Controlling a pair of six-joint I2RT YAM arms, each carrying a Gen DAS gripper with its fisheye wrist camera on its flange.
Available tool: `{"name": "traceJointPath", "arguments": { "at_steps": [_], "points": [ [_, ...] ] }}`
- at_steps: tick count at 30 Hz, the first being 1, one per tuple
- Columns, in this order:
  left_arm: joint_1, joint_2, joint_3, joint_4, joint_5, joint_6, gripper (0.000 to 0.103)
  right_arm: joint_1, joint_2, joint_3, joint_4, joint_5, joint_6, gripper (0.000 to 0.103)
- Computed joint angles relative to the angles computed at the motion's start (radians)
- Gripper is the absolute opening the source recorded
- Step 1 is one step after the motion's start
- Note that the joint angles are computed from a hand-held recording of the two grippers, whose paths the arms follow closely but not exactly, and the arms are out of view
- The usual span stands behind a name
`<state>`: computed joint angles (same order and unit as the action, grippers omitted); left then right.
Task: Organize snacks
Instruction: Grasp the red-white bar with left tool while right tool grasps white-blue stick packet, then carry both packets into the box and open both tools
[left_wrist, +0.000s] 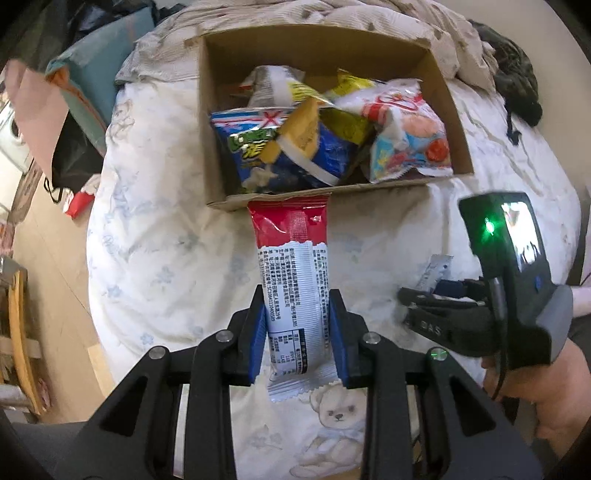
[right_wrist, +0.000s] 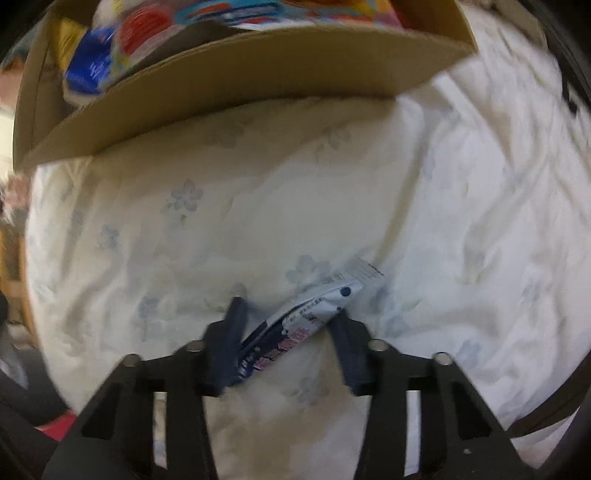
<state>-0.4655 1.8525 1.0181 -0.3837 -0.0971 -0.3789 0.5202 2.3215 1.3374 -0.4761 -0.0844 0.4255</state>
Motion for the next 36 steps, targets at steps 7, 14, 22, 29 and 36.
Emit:
{"name": "traceJointPath", "arguments": {
  "at_steps": [7,14,22,29,36],
  "points": [
    [0.066,0.029,0.000,0.024,0.071,-0.003,0.027,0.029,-0.049,-0.060,0.024,0.096,-0.076,0.018],
    [0.059,0.022,-0.002,0.038,0.094,-0.024,0.027,-0.054,-0.220,-0.238,0.139,0.115,-0.019,0.018],
    [0.073,0.053,-0.003,0.054,0.070,-0.029,0.027,-0.107,-0.359,-0.341,0.262,0.000,0.025,0.018],
    [0.077,0.048,-0.029,0.094,0.009,-0.033,0.027,-0.158,-0.494,-0.437,0.401,-0.163,0.060,0.018],
    [0.108,-0.139,-0.020,0.077,-0.014,0.011,0.027,-0.225,-0.639,-0.437,0.413,-0.319,0.102,0.018]
  ]
}}
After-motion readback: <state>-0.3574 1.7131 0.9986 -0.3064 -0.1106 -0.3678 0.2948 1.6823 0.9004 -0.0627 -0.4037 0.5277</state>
